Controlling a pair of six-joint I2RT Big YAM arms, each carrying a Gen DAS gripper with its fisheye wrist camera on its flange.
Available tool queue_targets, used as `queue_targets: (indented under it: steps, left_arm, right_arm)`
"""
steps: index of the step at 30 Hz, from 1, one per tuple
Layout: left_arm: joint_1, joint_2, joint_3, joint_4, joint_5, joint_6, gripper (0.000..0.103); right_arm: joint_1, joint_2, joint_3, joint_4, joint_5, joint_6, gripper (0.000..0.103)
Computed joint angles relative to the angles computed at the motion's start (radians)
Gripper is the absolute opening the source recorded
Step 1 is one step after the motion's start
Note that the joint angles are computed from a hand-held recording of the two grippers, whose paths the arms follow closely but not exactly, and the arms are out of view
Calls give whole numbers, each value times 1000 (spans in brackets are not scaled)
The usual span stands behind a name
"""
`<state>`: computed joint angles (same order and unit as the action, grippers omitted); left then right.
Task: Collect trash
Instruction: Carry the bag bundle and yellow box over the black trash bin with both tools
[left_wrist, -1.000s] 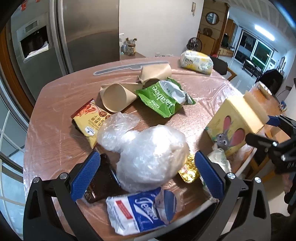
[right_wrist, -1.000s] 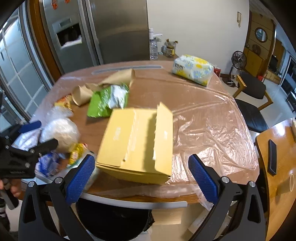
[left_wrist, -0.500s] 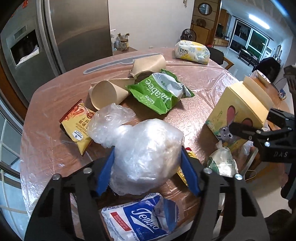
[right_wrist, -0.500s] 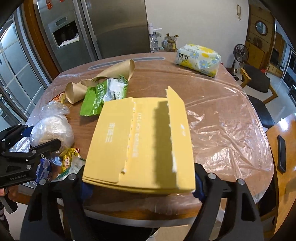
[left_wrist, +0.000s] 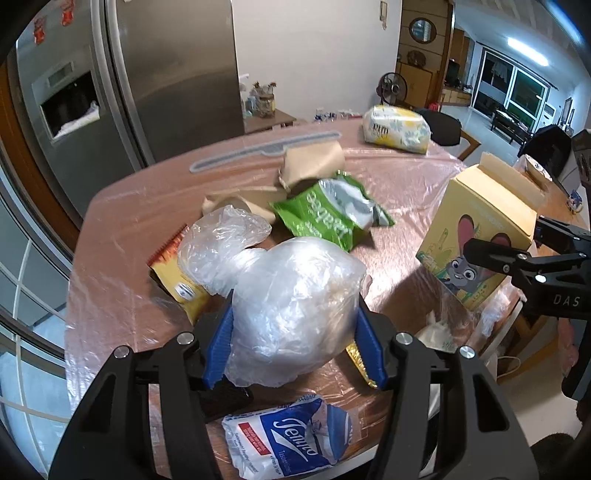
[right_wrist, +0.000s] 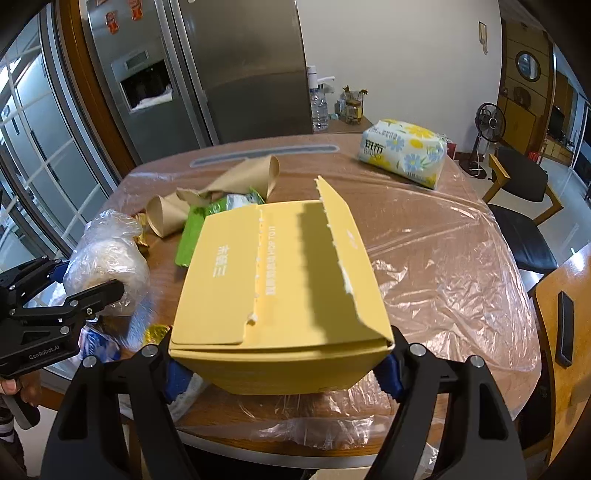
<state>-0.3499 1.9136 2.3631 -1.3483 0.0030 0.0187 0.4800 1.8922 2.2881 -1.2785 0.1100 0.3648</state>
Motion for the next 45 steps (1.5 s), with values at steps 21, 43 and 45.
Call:
queue_targets:
  steps: [21, 43, 45]
  left_arm:
    - [-54, -210, -233, 105, -155, -30, 59]
    - [-136, -377, -487, 34, -164, -66, 59]
    - [-139, -381, -500, 26, -151, -58, 59]
  right_arm:
    - [20, -142, -108, 35, -146, -74, 76]
    - [82, -288, -331, -20, -249, -139, 76]
    - [87, -291, -345, -33, -260, -144, 76]
